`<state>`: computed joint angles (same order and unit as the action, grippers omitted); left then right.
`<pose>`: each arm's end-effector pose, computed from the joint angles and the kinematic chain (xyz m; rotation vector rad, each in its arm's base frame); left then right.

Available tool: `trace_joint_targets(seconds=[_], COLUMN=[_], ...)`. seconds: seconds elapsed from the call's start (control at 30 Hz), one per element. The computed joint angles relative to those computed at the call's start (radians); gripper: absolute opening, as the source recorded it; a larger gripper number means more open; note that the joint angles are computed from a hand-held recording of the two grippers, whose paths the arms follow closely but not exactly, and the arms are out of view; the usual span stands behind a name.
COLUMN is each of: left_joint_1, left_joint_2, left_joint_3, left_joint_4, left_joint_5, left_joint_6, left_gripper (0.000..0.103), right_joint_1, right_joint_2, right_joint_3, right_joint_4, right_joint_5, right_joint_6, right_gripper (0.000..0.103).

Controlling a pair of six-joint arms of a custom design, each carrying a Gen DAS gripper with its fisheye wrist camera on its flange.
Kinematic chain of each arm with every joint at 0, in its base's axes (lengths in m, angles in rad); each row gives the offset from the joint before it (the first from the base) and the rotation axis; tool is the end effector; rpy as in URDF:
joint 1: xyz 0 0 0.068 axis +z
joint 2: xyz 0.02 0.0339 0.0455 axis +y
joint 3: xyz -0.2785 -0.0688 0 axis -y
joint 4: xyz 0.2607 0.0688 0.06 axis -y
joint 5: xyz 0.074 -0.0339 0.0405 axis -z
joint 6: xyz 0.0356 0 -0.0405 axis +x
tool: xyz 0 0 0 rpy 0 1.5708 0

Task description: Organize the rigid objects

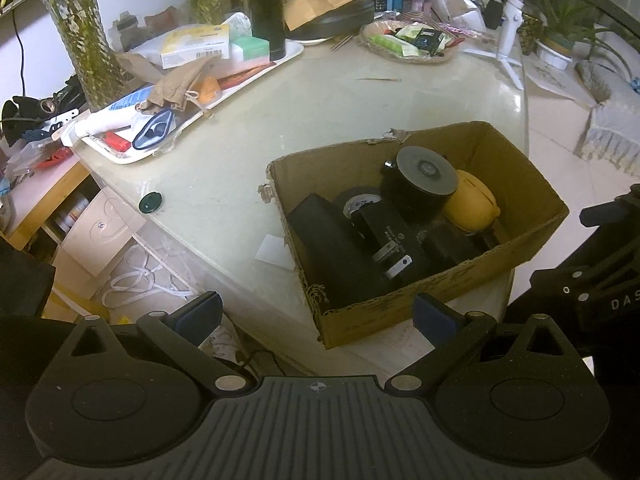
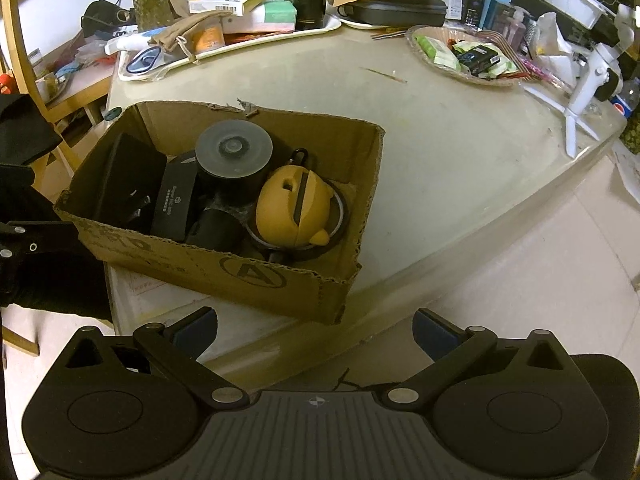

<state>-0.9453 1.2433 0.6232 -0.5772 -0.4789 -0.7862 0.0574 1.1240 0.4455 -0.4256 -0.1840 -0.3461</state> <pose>0.1398 -0.1655 0.1762 0.0851 2.5423 0.0364 0.1886 0.0174 0.1504 -0.5880 2.5850 0.1514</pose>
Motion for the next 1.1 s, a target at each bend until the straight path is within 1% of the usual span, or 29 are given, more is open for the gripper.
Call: trace_joint_targets(seconds=[0.6,1.1], left_joint_1=[-0.016,-0.029], left_joint_2=[0.030,0.056], left_joint_3=[0.016,0.025], left_joint_4=[-0.005,0.004], left_joint_5=[-0.001,0.020], left_joint_6=[0.015,0.048], left_gripper=[0.103,0.103], right_joint_1=[0.010,0.041], right_joint_2=[0.001,-0.009], right_joint_3=[-0.004,-0.015], right_joint_4=[0.008,0.010], right_joint_5=[0.011,0.032], right_joint_6=[-0.004,-0.011], right_gripper=[0.103,0.103])
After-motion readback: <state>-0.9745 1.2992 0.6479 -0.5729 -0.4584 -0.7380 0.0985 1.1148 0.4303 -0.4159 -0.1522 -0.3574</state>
